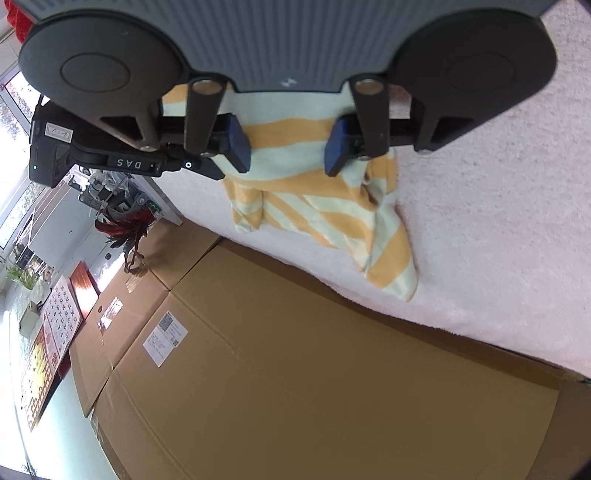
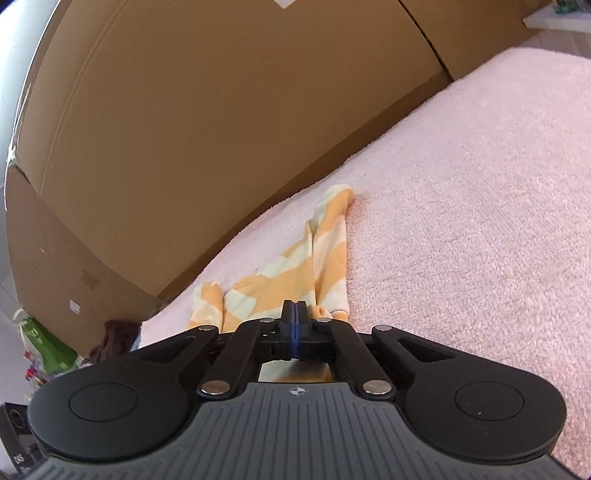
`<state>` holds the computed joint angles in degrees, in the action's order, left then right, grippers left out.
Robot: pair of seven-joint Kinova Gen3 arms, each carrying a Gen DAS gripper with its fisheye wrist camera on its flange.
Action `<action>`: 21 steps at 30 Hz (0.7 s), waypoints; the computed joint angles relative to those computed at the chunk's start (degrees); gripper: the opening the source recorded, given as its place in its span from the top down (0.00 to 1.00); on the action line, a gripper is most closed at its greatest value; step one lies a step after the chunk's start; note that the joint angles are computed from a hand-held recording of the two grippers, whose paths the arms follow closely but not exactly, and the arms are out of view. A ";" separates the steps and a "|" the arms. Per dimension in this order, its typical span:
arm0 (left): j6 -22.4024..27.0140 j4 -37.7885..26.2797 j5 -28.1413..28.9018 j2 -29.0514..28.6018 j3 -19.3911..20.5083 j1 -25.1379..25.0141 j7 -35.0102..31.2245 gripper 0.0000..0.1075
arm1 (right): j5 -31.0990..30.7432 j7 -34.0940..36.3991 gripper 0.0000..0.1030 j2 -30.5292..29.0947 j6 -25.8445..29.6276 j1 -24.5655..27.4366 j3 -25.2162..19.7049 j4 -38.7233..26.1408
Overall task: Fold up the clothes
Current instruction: 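Close both grippers on the striped shirt edge and lift it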
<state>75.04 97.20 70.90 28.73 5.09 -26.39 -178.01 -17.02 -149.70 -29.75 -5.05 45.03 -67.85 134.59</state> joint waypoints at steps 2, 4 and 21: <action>0.76 -0.39 -0.09 0.36 0.02 -0.28 0.51 0.53 | -0.25 -0.21 1.00 -1.74 1.66 0.82 -0.64 -0.77; 2.06 -0.85 0.09 0.98 0.14 -0.91 1.19 0.53 | -1.12 -1.57 1.00 -2.10 0.03 0.01 -0.30 0.48; -8.93 -21.24 -8.46 6.99 2.88 3.82 18.55 0.44 | -4.22 -16.57 0.77 -9.13 -8.70 5.71 -4.85 6.11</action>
<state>66.11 75.96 62.44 35.72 7.97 -22.57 -159.47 -21.24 -166.27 -38.88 -13.74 50.74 -72.70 140.70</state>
